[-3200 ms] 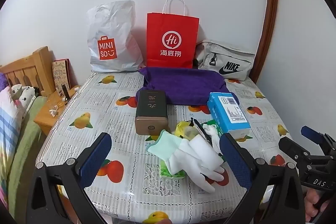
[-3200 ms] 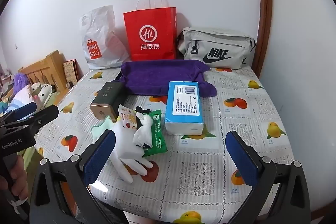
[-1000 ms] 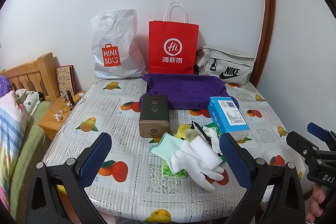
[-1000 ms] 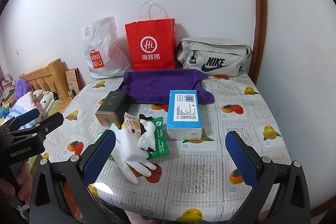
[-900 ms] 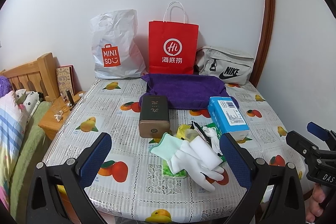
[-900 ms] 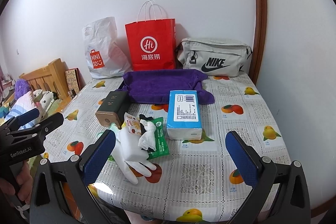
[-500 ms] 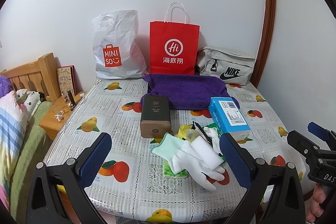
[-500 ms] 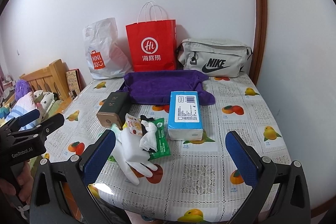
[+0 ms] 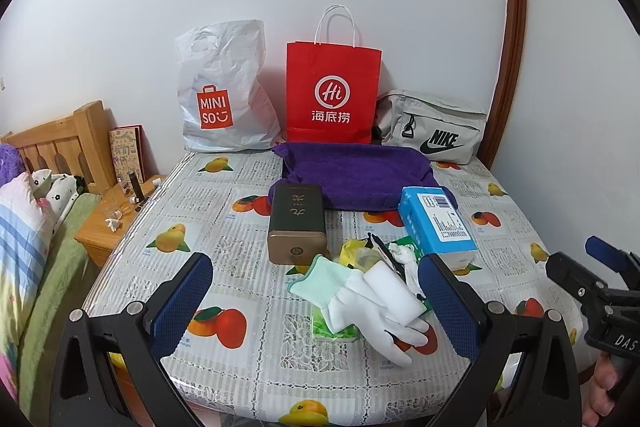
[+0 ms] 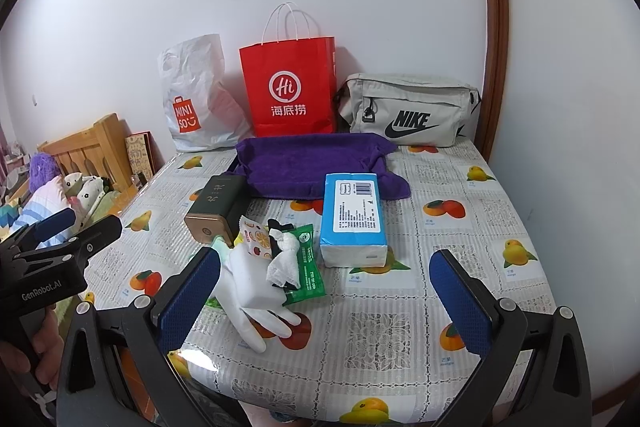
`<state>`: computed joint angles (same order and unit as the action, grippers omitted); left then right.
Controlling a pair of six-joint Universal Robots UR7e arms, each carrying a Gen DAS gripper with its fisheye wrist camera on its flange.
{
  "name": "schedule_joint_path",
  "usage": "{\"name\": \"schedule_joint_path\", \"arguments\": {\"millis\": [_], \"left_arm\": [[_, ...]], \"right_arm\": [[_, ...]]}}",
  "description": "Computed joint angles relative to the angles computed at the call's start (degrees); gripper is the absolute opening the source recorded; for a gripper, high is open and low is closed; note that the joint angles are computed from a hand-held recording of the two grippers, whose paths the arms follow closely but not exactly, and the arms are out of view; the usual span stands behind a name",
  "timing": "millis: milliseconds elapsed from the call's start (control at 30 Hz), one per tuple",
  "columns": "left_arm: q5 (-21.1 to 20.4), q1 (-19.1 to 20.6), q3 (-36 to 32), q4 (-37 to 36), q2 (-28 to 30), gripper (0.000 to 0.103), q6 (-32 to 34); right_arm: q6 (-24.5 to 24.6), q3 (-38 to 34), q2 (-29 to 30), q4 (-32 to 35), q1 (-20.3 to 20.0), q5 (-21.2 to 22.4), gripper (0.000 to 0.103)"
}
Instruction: Organize soft objects
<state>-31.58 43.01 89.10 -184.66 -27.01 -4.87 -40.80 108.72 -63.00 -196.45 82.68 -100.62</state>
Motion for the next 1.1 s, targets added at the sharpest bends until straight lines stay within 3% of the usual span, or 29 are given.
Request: {"name": "schedule_joint_path", "arguments": {"millis": [200,500,767,933,1100], "left_arm": [[-0.4,0.5,-2.0,0.3,1.4,0.103,1.1],[-0.8,4.2,-4.1,6.6,2.7,0.103,-3.5],[-2.2,7.4,-5.8,12.3,3.7,0.103,-7.9],[-3.2,9.0,-7.1,14.1,4.7,0.103,-8.8],[-4.7,10.6,-8.3,15.4,5.2,0.103,-9.7]], "right_arm": [[0.2,-0.6,0.3,1.3,-0.4,0.7,0.103],[0.3,-3.9,3.4,5.7,-2.3,2.4,0.102],[-2.8,-6.5,7.2,9.1,-3.4,4.2,0.090],[-6.6,-7.2,9.2,9.8,-3.7,6.2,0.089],[-9.8,-8.3,11.2,12.3,-3.5,6.2,0.073]]}}
